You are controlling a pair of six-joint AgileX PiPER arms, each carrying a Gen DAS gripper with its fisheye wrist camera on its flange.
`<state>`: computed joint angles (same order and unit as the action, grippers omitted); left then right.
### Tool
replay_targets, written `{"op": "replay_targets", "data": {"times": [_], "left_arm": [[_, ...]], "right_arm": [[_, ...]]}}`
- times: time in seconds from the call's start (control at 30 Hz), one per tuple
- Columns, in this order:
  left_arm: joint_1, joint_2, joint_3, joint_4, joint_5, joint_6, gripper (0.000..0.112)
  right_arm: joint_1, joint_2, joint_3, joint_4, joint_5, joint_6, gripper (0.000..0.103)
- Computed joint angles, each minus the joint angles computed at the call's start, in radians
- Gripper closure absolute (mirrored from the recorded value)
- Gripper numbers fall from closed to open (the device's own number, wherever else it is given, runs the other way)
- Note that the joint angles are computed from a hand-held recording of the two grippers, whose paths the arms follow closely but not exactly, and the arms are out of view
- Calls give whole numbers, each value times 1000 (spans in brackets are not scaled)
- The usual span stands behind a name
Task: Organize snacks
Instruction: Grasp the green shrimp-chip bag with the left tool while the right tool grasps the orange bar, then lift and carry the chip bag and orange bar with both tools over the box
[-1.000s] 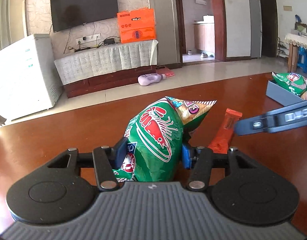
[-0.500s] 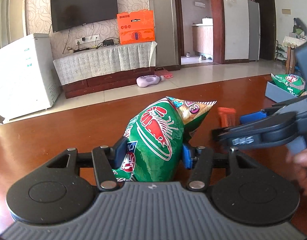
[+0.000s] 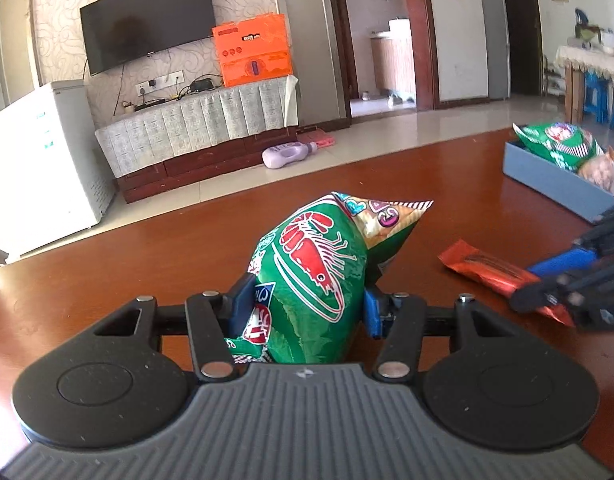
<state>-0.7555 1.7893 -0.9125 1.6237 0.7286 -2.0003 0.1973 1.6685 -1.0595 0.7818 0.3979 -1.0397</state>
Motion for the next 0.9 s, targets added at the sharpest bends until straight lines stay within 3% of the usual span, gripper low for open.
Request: {"op": "replay_targets", "data": {"times": [0.27,0.57,0.9], "left_arm": [[-137,12,-127,-260,92,156,55],[-312,50,-294,-352,282,199,55],[-376,210,-585,-445,390,324,55]], "right_arm": [[-120,-170,126,82,115,-130,80],[-358,-291,215,321,304,-414,80],[-577,-302,219,417,483,-553,80]]}}
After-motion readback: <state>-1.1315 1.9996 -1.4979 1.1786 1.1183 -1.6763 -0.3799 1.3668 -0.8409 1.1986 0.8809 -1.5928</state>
